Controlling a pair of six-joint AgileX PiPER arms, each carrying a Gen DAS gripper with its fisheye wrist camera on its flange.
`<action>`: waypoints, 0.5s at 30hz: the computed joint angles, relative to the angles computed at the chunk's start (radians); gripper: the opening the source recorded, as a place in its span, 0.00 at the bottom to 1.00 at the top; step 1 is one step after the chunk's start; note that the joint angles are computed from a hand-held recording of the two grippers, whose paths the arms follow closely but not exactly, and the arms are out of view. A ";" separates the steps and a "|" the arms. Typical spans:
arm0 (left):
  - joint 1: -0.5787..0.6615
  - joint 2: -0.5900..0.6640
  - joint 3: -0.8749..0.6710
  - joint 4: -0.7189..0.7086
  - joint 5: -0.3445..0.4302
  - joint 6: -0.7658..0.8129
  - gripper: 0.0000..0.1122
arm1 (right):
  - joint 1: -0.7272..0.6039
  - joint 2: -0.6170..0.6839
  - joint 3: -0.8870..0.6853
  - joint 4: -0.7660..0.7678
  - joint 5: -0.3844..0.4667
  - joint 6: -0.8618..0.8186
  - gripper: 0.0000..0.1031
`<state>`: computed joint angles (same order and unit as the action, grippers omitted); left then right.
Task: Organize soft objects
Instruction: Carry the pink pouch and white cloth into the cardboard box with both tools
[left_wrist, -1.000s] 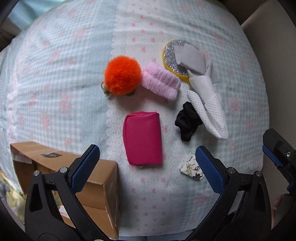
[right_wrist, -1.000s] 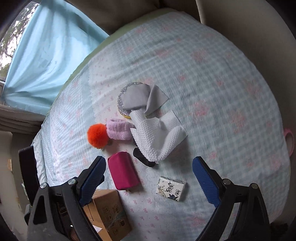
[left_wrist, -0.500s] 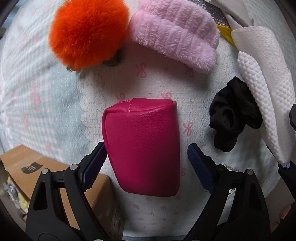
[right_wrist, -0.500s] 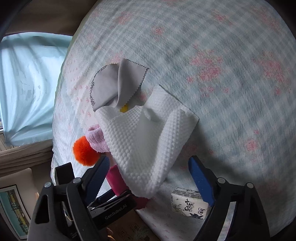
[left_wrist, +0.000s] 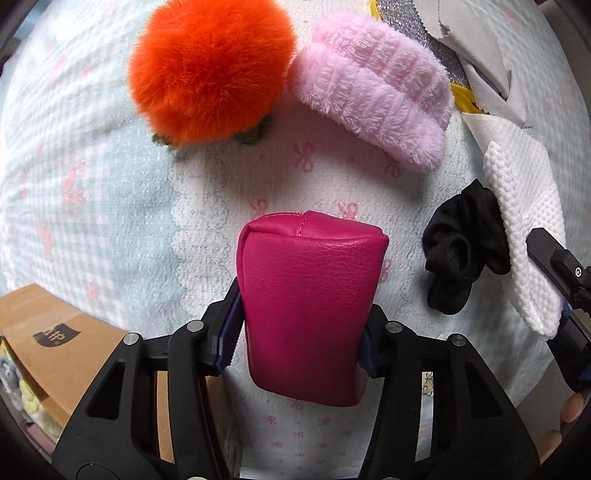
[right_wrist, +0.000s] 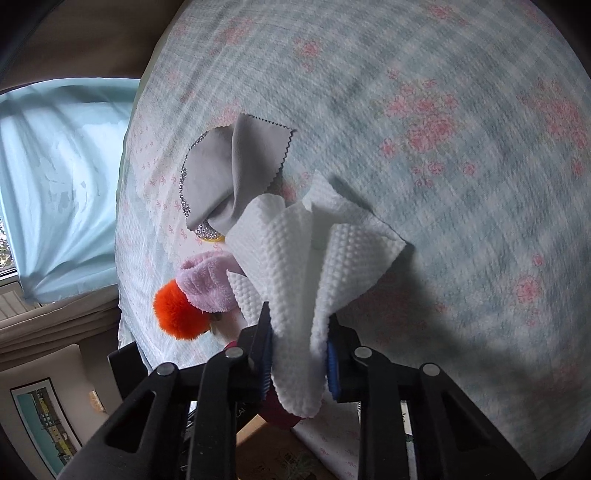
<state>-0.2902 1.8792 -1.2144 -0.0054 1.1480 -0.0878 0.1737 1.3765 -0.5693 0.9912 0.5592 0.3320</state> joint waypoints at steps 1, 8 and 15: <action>0.004 -0.006 0.005 -0.005 -0.006 0.003 0.40 | -0.001 -0.011 0.002 -0.016 0.000 0.012 0.18; 0.022 -0.062 0.003 -0.009 0.005 0.017 0.30 | 0.012 -0.074 -0.027 -0.155 0.014 0.131 0.16; 0.028 -0.140 -0.023 -0.028 0.047 0.024 0.29 | 0.044 -0.159 -0.066 -0.333 0.042 0.302 0.16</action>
<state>-0.2622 1.7392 -1.2376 -0.0337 1.1953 -0.0642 0.2178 1.2175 -0.6354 0.6586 0.6013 0.6344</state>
